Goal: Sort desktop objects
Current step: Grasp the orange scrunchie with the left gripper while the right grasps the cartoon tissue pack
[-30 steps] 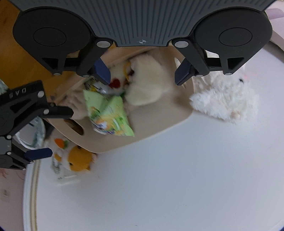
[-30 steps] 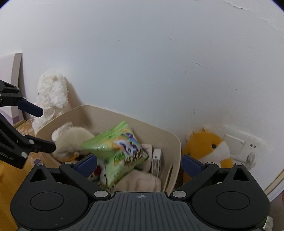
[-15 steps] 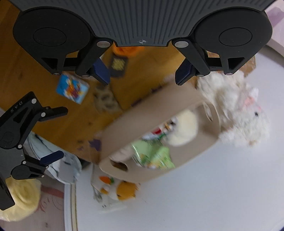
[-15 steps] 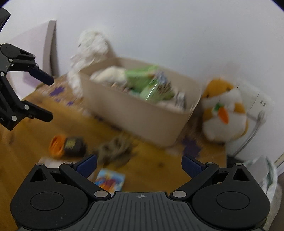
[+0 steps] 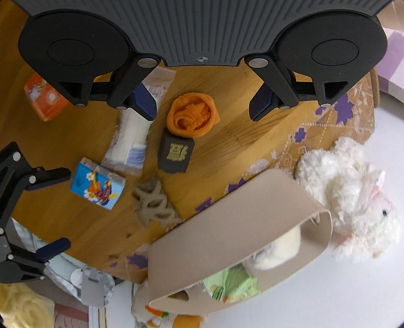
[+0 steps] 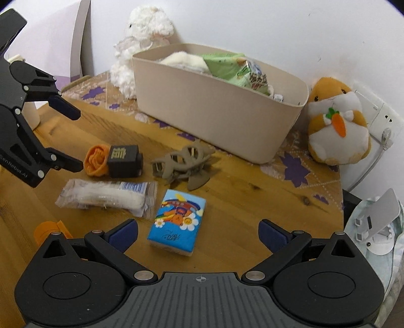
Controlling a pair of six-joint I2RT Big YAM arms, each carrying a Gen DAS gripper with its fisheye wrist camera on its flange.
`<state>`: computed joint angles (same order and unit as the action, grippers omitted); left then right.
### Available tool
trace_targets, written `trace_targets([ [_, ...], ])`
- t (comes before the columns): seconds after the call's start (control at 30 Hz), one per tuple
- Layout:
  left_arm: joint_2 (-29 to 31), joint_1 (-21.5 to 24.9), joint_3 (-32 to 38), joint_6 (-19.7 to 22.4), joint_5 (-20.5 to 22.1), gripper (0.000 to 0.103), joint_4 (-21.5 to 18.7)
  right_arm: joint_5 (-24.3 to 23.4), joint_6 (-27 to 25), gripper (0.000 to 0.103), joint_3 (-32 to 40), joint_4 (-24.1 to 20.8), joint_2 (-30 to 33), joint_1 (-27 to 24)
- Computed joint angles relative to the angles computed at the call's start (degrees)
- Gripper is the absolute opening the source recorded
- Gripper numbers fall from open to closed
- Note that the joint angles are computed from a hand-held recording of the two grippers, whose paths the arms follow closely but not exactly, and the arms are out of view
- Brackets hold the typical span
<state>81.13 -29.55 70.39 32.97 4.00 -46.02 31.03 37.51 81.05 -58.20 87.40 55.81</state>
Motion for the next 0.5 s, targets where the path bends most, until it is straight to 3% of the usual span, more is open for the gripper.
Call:
trace_targets([
  [0.27,3.7,0.2,2.7,-3.7,-0.2,0.082,-1.0,-1.4,1.3,0.103,0.1,0.6,2.7,-0.6],
  [0.5,6.0,-0.3,4.2,-3.5,-0.2,0.082,-1.6,-1.8,2.3,0.103,1.3,-0.2,4.3,-1.3],
])
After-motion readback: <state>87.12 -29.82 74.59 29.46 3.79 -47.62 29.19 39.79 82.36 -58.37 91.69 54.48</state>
